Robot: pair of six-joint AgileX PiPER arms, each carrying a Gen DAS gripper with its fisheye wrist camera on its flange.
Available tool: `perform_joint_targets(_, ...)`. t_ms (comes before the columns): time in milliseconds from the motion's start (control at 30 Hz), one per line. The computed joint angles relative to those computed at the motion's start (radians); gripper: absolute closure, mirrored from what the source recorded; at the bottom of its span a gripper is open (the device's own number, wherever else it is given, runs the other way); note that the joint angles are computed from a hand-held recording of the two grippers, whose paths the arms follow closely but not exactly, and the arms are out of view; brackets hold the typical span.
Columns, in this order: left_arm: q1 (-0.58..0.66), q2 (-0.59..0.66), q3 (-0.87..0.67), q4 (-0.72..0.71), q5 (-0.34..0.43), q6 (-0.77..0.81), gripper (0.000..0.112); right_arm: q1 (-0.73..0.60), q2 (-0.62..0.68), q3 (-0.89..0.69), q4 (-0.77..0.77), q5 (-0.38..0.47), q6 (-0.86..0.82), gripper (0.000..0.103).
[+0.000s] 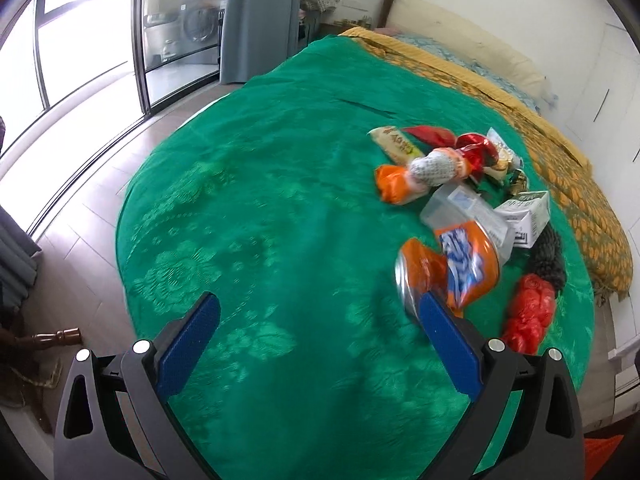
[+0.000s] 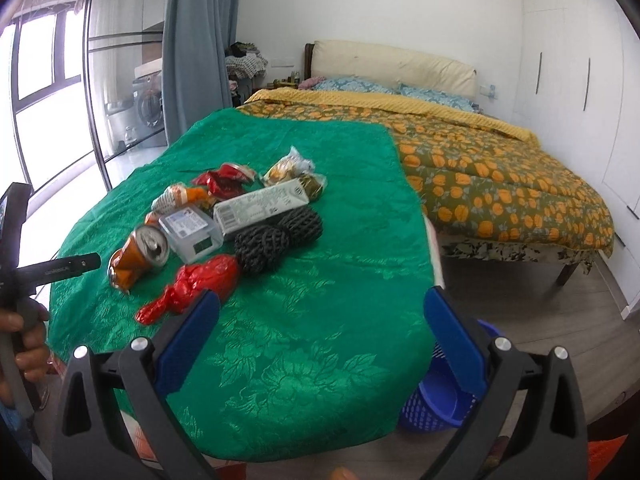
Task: Collect trash
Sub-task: 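Grasp the orange crushed can with the left tool while the right tool grasps the red plastic bag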
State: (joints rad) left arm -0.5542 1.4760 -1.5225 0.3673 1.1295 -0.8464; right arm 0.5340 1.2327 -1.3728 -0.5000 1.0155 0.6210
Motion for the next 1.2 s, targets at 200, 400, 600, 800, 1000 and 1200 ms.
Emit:
perform_joint_targets(200,-0.027,-0.064,0.101,-0.047,-0.078,0.048,0.014,-0.139,0.066,0.014,0.373,-0.149,-0.187,0.005)
perform_joint_targets(400,-0.078,-0.056,0.127,-0.008,-0.059,0.052,0.014,-0.145,0.354,-0.185,0.620,-0.116,-0.271,0.005)
perform_joint_targets(600,-0.086,-0.043,0.123,-0.003,-0.036,0.054,0.014,-0.079,0.430,-0.234,0.532,-0.108,-0.266,0.029)
perform_joint_targets(800,-0.141,0.003,0.099,0.087,0.017,0.002,0.014,-0.122,0.289,-0.077,0.446,-0.089,-0.295,0.034)
perform_joint_targets(1000,-0.135,0.024,0.045,0.045,0.069,0.055,0.014,-0.205,0.224,0.024,0.470,-0.119,-0.338,0.016)
perform_joint_targets(1200,-0.078,0.043,0.000,-0.083,-0.089,0.224,0.014,-0.217,0.198,0.025,0.517,-0.125,-0.367,0.014)
